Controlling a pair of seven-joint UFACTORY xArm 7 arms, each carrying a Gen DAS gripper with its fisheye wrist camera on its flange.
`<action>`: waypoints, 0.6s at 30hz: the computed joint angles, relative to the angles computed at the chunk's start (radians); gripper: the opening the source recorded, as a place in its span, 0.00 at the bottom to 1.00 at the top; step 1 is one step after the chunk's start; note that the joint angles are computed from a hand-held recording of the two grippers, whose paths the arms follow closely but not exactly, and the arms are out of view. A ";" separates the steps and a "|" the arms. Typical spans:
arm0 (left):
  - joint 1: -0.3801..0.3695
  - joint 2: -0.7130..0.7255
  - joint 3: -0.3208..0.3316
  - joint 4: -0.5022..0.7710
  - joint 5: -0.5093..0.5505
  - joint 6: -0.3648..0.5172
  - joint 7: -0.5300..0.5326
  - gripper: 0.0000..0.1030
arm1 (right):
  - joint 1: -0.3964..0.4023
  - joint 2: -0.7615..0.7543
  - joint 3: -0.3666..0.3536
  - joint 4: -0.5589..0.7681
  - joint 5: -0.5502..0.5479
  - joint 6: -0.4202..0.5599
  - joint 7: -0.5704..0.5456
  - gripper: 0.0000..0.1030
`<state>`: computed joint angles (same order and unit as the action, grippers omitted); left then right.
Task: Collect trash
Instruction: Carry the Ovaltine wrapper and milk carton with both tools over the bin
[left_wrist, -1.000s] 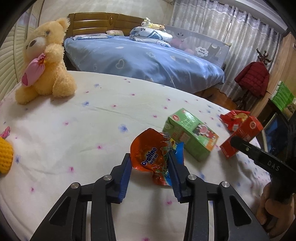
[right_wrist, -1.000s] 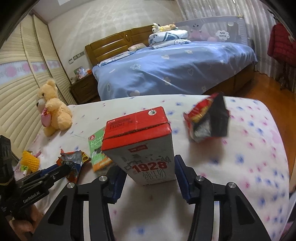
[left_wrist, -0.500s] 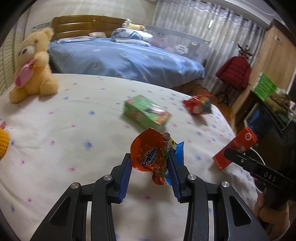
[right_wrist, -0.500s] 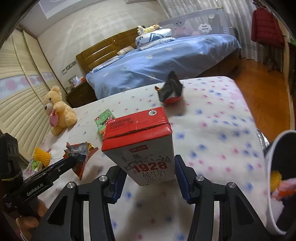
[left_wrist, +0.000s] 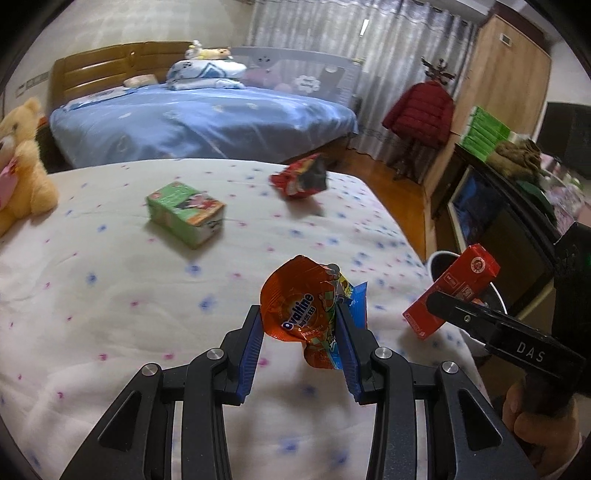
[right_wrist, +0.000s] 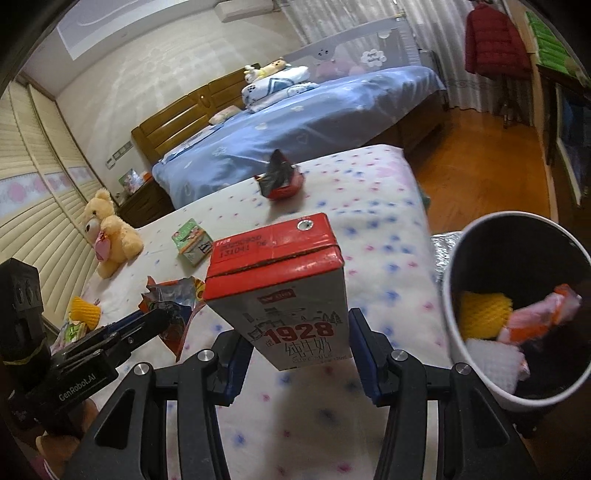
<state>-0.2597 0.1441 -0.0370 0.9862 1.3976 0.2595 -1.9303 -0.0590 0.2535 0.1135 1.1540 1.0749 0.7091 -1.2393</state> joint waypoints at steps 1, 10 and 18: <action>-0.002 0.006 -0.004 0.008 -0.011 0.000 0.016 0.37 | -0.005 -0.003 -0.003 -0.003 0.002 0.001 -0.002 0.49; -0.055 0.080 0.004 0.091 -0.090 -0.008 0.116 0.37 | -0.052 -0.006 -0.037 -0.005 0.003 -0.001 -0.004 0.49; -0.125 0.164 0.042 0.187 -0.190 -0.009 0.244 0.37 | -0.100 0.008 -0.053 0.013 -0.011 0.001 0.015 0.49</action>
<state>-0.3851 0.3080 0.0049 1.1736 1.2072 0.2507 -1.6868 -0.1590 0.2617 0.0609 1.1666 1.0638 0.7100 -1.2244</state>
